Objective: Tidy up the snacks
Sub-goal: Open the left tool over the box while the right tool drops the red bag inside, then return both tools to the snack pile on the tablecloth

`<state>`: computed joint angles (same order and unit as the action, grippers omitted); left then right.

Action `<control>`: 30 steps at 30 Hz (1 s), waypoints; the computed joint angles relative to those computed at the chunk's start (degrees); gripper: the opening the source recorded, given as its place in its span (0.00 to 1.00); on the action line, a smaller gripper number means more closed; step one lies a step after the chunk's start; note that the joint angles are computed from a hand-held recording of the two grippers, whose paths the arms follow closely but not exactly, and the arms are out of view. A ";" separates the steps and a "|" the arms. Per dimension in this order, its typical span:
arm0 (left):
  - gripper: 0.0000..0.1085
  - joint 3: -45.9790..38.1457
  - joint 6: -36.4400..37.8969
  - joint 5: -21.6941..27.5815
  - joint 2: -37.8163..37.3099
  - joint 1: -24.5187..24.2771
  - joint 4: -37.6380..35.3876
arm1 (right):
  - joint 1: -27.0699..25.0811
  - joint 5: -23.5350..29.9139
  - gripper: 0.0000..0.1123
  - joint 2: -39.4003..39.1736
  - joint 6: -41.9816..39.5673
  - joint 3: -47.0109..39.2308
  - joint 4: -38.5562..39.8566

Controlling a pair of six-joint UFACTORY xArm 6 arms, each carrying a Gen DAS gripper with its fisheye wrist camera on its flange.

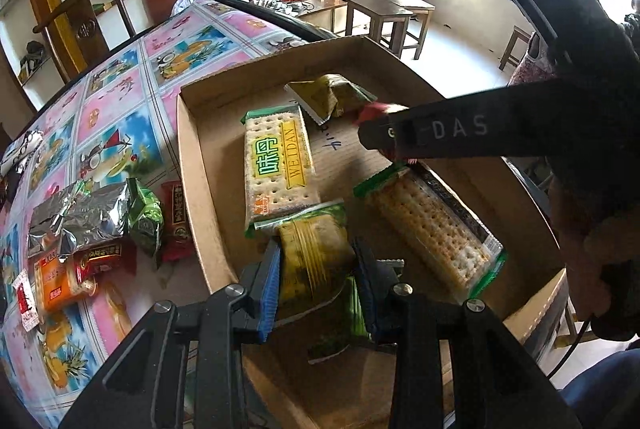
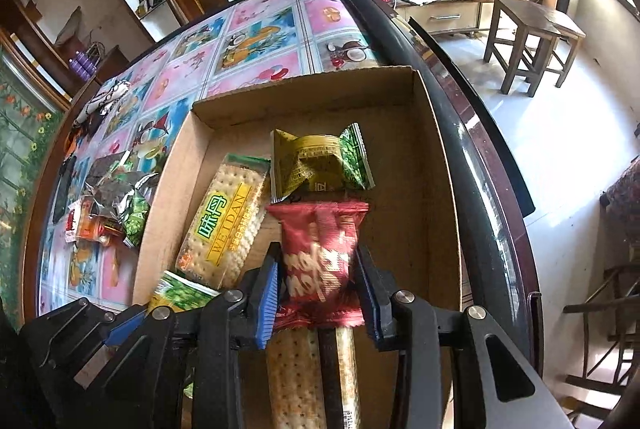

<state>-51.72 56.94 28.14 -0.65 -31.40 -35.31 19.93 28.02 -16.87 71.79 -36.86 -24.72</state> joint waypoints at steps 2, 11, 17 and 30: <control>0.35 0.00 1.07 0.08 -0.17 0.00 -0.72 | 0.28 0.51 0.38 -0.31 0.82 -0.13 -0.77; 0.42 1.13 4.52 -0.09 -2.27 0.10 -3.02 | 2.24 3.27 0.41 -4.07 6.36 0.84 -3.04; 0.46 1.94 6.45 -0.86 -3.74 0.56 -3.67 | 4.32 4.62 0.43 -5.30 10.34 1.22 -3.52; 0.48 2.88 9.54 -1.12 -6.07 4.60 -5.01 | 7.96 5.05 0.44 -1.04 13.80 -3.79 -5.79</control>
<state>-48.85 66.48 27.02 -6.72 -26.80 -40.32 27.89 33.07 -17.91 85.59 -40.65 -30.51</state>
